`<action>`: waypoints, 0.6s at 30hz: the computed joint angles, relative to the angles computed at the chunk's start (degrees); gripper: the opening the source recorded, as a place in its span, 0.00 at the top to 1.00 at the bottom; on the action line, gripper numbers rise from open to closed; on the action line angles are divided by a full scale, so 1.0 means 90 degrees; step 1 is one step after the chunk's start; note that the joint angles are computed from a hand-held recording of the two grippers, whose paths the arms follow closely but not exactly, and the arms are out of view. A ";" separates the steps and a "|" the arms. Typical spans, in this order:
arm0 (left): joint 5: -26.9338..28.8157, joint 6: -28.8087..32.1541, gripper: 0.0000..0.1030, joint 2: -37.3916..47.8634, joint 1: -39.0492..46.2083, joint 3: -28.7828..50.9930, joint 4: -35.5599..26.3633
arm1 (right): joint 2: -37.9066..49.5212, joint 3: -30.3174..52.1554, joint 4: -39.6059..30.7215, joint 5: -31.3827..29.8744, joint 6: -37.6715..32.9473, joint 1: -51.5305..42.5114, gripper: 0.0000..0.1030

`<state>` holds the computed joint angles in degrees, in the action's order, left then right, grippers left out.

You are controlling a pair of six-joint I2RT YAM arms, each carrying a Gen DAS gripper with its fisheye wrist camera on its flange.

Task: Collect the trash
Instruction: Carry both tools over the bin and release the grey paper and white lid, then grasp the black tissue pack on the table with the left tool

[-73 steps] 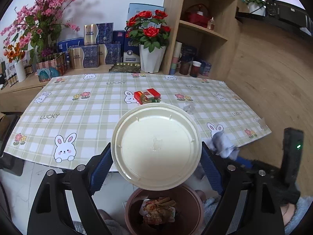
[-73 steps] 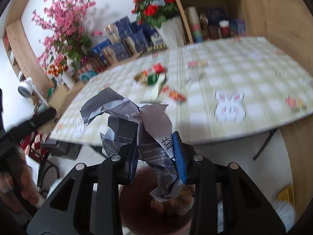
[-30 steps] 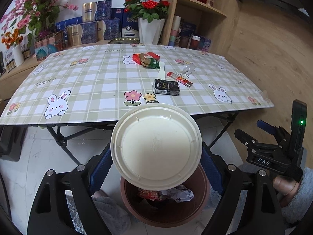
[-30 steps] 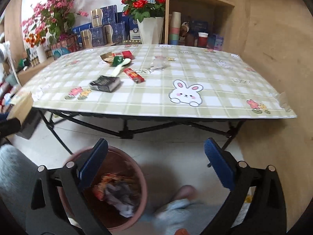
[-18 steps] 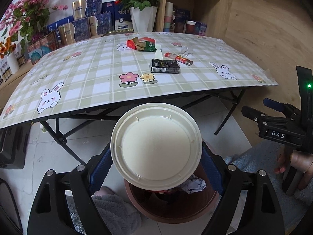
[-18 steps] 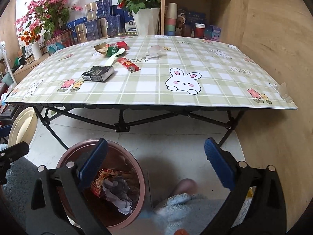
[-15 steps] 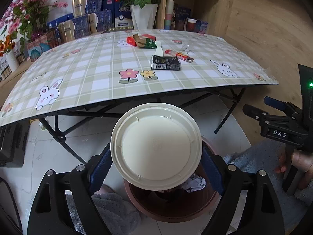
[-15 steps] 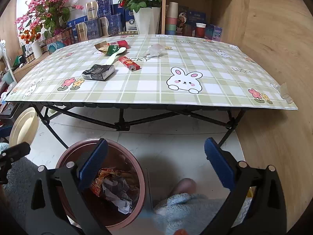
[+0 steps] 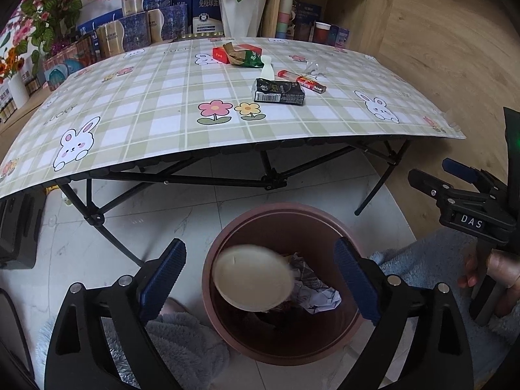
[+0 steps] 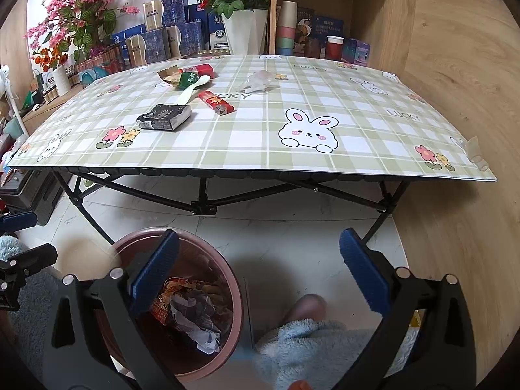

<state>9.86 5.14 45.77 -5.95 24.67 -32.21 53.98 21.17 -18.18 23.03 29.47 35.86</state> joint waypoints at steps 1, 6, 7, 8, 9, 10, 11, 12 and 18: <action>-0.0010 -0.0027 0.12 0.0008 0.0016 -0.0001 0.0009 | 0.0001 -0.0005 0.0009 -0.0004 -0.0005 -0.0008 0.06; 0.0046 -0.0140 0.12 0.0000 0.0348 0.0031 0.0069 | 0.0011 -0.0032 0.0077 -0.0012 0.0012 0.0035 0.06; 0.0090 -0.0177 0.12 -0.0024 0.0436 0.0036 0.0105 | 0.0008 -0.0044 0.0105 -0.0039 -0.0016 0.0018 0.06; 0.0161 -0.0211 0.12 -0.0047 0.0554 0.0046 0.0150 | 0.0006 -0.0039 0.0110 -0.0056 -0.0025 0.0019 0.06; 0.0195 -0.0220 0.12 -0.0034 0.0618 0.0074 0.0166 | 0.0003 -0.0020 0.0111 -0.0098 -0.0022 0.0025 0.06; 0.0222 -0.0219 0.12 -0.0011 0.0682 0.0127 0.0163 | -0.0052 -0.0015 0.0097 -0.0163 -0.0050 -0.0019 0.06; 0.0210 -0.0207 0.12 0.0039 0.0721 0.0195 0.0202 | -0.0112 -0.0002 0.0088 -0.0241 -0.0075 -0.0068 0.06; 0.0171 -0.0187 0.12 0.0091 0.0716 0.0261 0.0236 | -0.0209 0.0008 0.0085 -0.0364 -0.0105 -0.0140 0.05; 0.0069 -0.0117 0.12 0.0788 0.0530 0.0900 0.0503 | -0.0724 0.0102 0.0228 -0.1393 -0.0459 -0.1120 0.05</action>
<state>10.49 4.09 52.87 -1.18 32.77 -27.68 47.46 22.09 -16.13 10.49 25.33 25.79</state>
